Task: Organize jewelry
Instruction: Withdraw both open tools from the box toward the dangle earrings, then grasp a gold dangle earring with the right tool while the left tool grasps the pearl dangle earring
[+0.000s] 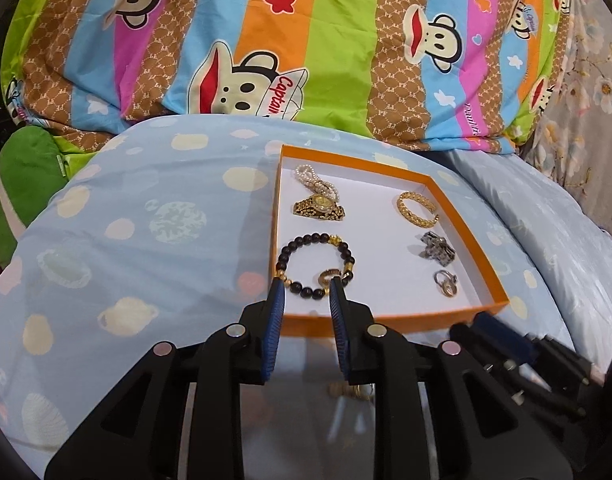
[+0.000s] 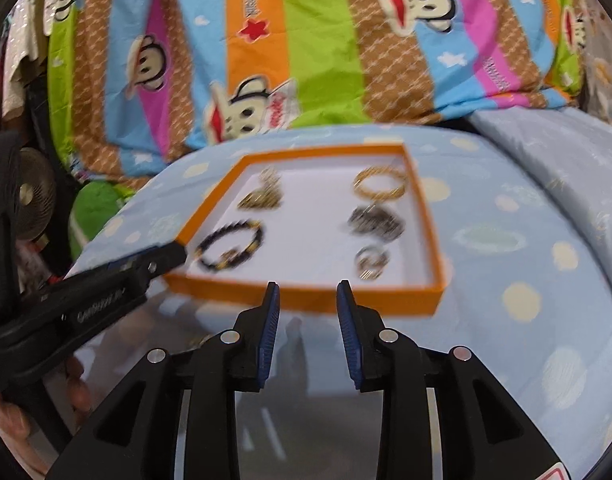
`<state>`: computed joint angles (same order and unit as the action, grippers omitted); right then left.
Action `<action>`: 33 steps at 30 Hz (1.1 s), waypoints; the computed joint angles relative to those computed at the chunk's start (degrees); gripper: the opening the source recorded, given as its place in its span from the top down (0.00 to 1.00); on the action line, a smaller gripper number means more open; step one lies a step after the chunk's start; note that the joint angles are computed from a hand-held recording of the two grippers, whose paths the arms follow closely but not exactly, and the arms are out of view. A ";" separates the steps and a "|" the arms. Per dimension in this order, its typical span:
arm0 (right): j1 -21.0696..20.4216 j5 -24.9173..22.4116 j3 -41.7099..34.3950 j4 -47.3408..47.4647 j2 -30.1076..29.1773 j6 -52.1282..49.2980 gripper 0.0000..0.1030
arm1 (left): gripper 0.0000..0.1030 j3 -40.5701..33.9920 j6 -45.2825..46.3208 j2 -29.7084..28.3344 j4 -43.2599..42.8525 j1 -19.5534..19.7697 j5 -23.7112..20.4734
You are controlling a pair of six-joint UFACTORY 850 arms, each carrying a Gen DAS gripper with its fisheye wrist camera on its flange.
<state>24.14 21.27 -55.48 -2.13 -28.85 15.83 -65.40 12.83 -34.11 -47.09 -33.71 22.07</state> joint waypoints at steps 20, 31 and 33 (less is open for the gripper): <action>5.15 -9.87 -2.84 15.52 -1.82 -20.37 0.74 | 0.78 6.07 -0.89 3.01 -0.13 -0.11 -2.20; 4.71 -6.78 -0.12 18.77 -0.14 -20.38 0.86 | 0.75 5.67 -2.20 2.80 2.70 -0.18 -3.50; 3.97 -5.26 1.47 17.46 0.82 -17.28 0.86 | 0.64 5.69 -4.44 2.89 5.32 -0.40 -3.53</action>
